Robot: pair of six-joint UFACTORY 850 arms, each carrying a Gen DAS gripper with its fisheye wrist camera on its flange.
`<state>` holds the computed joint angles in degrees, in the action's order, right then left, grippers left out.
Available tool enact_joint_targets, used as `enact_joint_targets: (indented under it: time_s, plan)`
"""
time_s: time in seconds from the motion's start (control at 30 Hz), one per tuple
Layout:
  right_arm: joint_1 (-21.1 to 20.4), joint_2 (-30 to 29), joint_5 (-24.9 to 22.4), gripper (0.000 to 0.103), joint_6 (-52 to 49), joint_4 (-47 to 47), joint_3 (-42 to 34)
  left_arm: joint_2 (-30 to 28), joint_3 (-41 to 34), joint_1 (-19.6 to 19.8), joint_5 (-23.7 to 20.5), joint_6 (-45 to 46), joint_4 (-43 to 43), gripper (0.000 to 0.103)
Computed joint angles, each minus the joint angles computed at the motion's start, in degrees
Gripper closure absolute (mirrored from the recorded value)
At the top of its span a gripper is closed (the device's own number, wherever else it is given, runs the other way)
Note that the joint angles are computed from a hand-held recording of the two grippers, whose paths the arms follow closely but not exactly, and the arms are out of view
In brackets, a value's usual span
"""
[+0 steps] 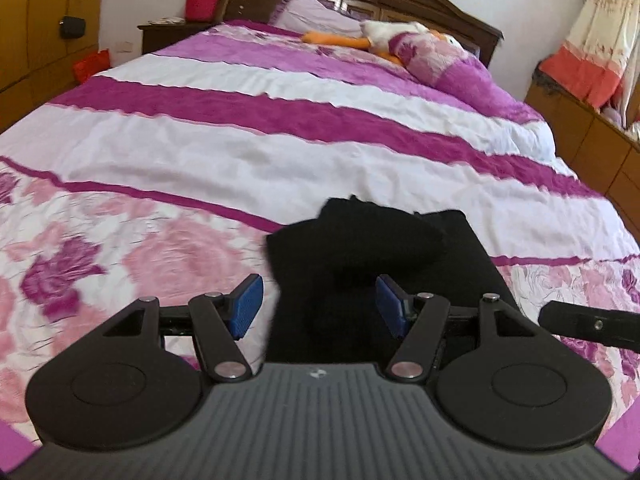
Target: Fold small clothes
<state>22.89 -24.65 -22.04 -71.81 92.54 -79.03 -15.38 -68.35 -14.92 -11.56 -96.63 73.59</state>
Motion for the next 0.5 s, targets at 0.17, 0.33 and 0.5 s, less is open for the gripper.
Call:
enact_joint_targets:
  time_s: [0.17,0.33,0.5]
  plan:
    - [-0.4,-0.9,3.6,0.070,-6.6,7.7,1.4,-6.9,-7.2,-1.2,-2.9,13.2,-12.1,0.035]
    - [-0.9,-2.7,3.2,0.070,-10.2,12.5,1.6,-11.7,-12.4,-1.5,-7.5,10.5,-8.0,0.035]
    - [-1.4,-3.2,1.9,0.063,-18.6,19.0,3.1,-13.8,-14.3,0.3,-7.7,10.0,-10.3,0.035]
